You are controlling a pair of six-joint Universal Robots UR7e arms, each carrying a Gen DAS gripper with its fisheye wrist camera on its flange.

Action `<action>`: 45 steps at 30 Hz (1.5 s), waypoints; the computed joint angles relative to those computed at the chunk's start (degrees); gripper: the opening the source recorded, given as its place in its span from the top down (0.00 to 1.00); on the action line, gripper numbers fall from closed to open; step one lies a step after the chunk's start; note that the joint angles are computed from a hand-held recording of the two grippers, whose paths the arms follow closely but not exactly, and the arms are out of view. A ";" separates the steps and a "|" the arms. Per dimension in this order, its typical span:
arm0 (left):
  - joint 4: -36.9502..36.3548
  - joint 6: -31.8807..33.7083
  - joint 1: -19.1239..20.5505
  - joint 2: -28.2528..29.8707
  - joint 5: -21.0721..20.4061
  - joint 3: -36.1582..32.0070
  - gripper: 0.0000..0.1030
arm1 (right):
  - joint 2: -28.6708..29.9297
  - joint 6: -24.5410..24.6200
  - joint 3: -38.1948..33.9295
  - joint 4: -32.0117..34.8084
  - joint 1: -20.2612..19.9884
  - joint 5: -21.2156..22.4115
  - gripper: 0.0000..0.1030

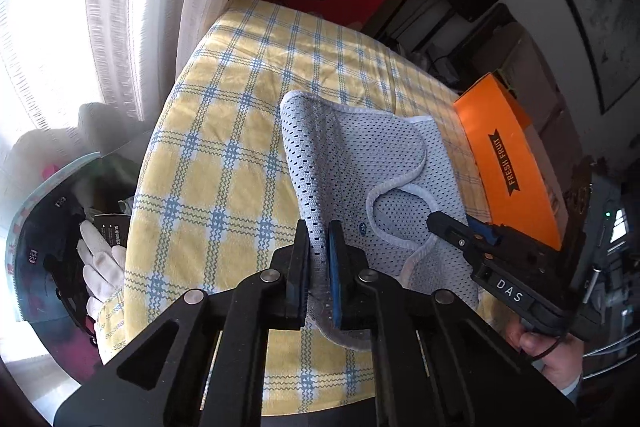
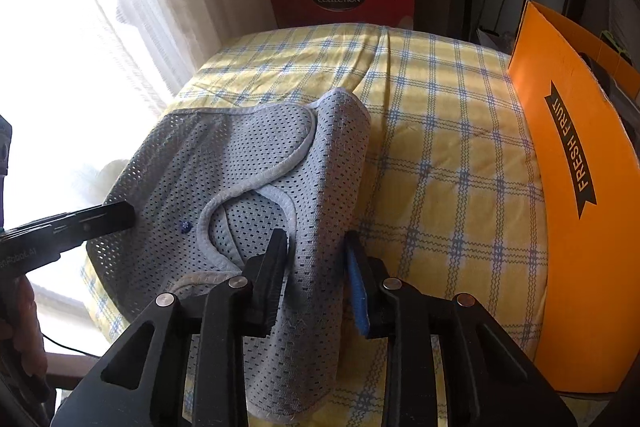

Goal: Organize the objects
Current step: 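Grasp the edge of the white mesh pad with the left tool while the right tool grasps it too, then lift the white mesh pad into the orange box and open both tools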

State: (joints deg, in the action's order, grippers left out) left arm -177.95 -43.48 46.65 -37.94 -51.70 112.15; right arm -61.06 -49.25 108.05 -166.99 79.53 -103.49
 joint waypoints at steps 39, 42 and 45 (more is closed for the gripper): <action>18.70 18.34 -7.73 23.20 -10.80 -49.55 0.95 | -16.02 3.96 -11.92 11.62 -1.36 8.35 0.86; 21.76 18.07 -7.45 25.87 -12.17 -54.07 0.95 | -15.63 5.31 -14.54 14.55 -2.88 8.96 0.86; 24.36 17.92 -7.33 28.18 -13.03 -57.29 0.95 | -15.48 4.88 -15.62 16.45 -4.53 9.64 0.86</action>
State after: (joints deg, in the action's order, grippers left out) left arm -153.59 -25.55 39.32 -9.77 -64.73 54.86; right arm -76.54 -44.37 92.42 -150.54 74.99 -93.85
